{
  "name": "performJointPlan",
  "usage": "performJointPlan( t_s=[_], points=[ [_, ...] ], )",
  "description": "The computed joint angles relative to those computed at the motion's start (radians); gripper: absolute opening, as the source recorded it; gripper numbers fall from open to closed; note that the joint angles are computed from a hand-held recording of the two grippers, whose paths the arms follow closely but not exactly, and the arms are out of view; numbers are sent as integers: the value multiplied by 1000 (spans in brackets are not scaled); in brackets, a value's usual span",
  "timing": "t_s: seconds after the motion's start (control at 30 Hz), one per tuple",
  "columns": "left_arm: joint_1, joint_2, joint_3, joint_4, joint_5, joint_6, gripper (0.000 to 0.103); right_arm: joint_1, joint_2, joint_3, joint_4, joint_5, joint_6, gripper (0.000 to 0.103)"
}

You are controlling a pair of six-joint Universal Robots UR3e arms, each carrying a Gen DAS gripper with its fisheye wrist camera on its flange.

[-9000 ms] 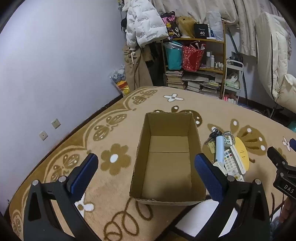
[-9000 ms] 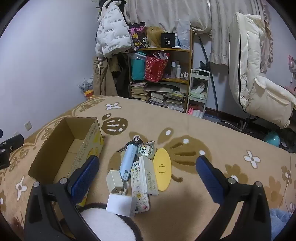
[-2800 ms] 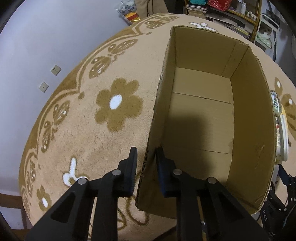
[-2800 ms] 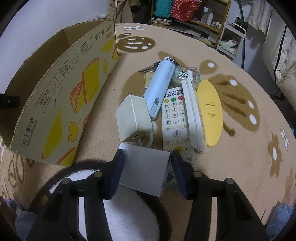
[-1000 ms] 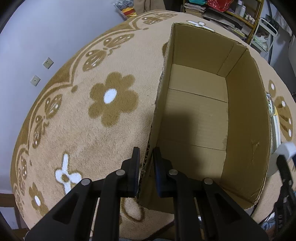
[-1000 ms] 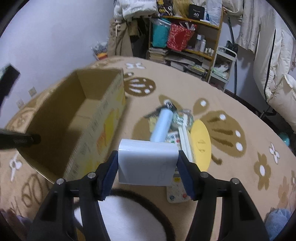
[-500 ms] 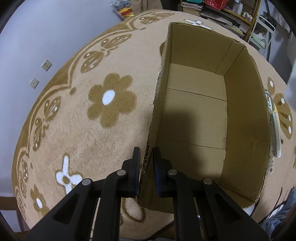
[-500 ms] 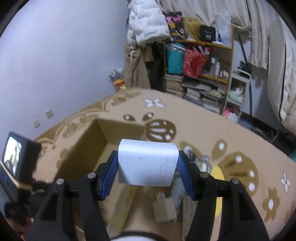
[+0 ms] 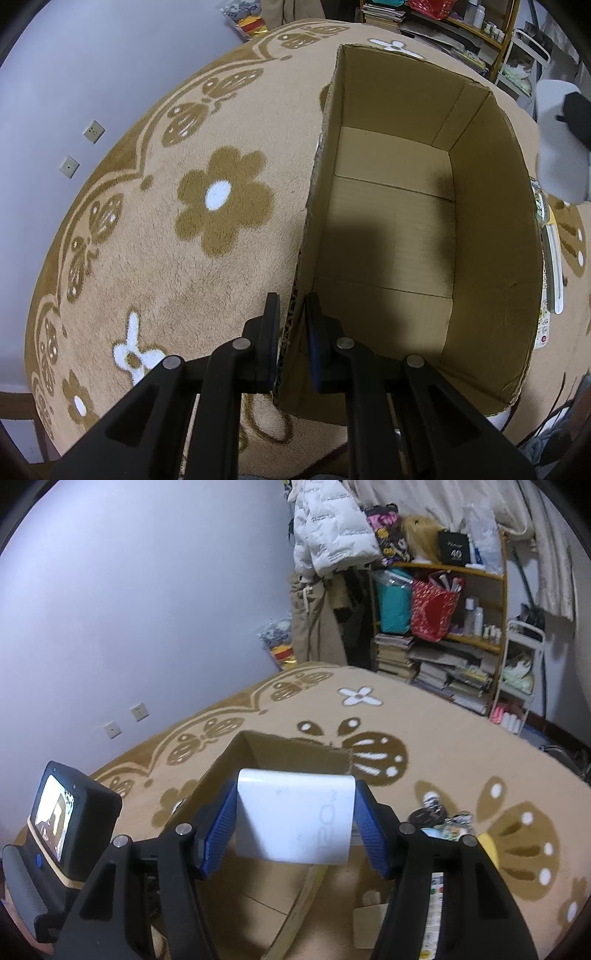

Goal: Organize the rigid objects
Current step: 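Carry the white block over the cardboard box and release it inside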

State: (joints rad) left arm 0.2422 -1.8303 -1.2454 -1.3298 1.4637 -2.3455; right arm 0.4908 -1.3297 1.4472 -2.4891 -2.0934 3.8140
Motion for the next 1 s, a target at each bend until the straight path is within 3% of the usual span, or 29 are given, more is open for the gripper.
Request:
performJointPlan(
  t_s=[0.3,0.77,1.0],
  points=[
    [-2,-5,10,-25,8,25,12,-41,-13,95,-86,154,3,66],
    [-3,-7,2,-12,13,8,12,-17,38,36,-80,152,-17,65],
    [1,-7,6,-18,8,4,13,-34,58,53,-80,199,-11,65]
  ],
)
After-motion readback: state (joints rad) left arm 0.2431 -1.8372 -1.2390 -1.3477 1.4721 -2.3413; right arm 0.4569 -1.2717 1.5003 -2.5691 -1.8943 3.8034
